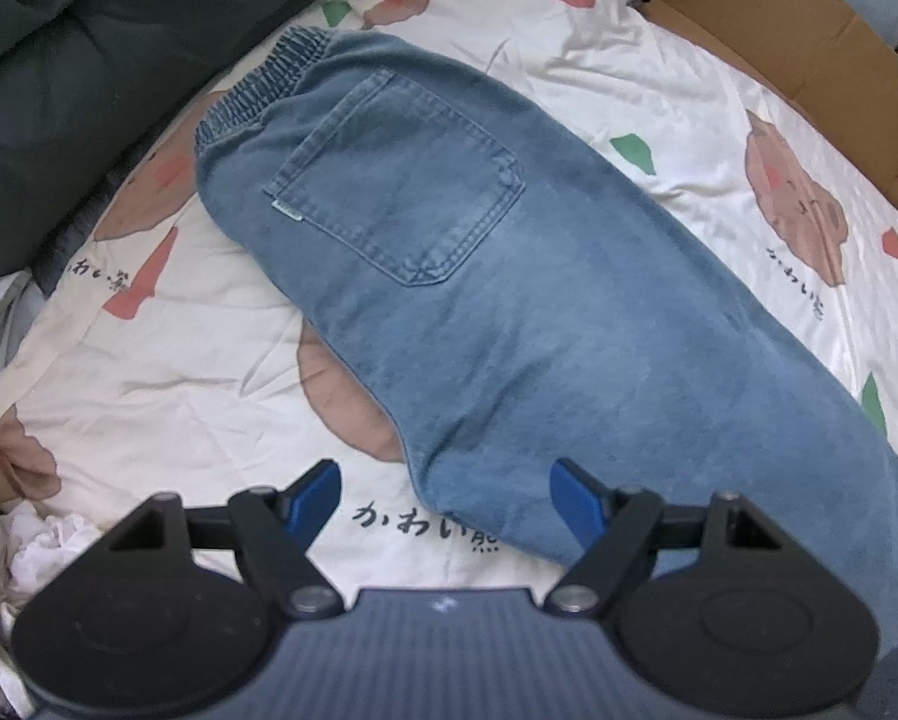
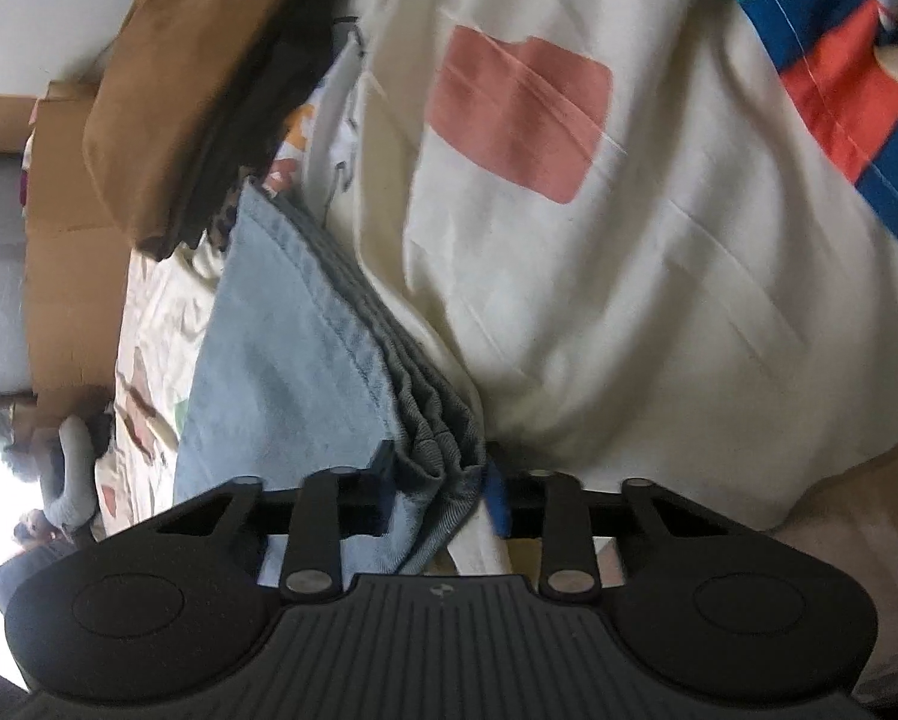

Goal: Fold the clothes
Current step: 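Move the right tool to the folded pants edge and close on it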

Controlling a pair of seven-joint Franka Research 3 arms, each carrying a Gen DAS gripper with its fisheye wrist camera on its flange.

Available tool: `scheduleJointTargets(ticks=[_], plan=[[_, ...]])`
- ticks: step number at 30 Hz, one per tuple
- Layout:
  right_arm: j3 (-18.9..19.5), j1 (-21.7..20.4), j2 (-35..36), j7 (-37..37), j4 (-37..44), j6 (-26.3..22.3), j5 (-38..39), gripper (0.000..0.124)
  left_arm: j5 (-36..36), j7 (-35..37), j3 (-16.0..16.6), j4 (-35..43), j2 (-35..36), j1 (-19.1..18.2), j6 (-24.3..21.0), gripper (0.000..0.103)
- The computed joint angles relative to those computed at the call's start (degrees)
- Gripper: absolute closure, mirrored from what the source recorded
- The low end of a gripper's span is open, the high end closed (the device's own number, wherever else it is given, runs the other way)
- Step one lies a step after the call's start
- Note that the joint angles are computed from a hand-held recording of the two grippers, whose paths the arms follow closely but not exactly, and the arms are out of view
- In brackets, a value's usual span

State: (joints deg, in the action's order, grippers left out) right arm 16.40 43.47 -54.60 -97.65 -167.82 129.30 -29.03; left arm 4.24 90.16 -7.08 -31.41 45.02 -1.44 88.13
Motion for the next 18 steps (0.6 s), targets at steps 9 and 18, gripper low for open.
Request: scheduleJointTargets(ticks=[9, 18], plan=[[-1.3, 1.3, -1.1, -8.4, 3.6, -5.2, 2.3, 0.106, -0.2, 1.4, -0.7, -11.6, -6.2, 1.1, 4.6, 0.024], [-3.6, 0.5, 2.1, -18.4, 10.4, -10.3, 5.7, 0.106, 0.5, 1.1, -0.3, -15.4, -8.4, 1.7, 5.7, 0.024]])
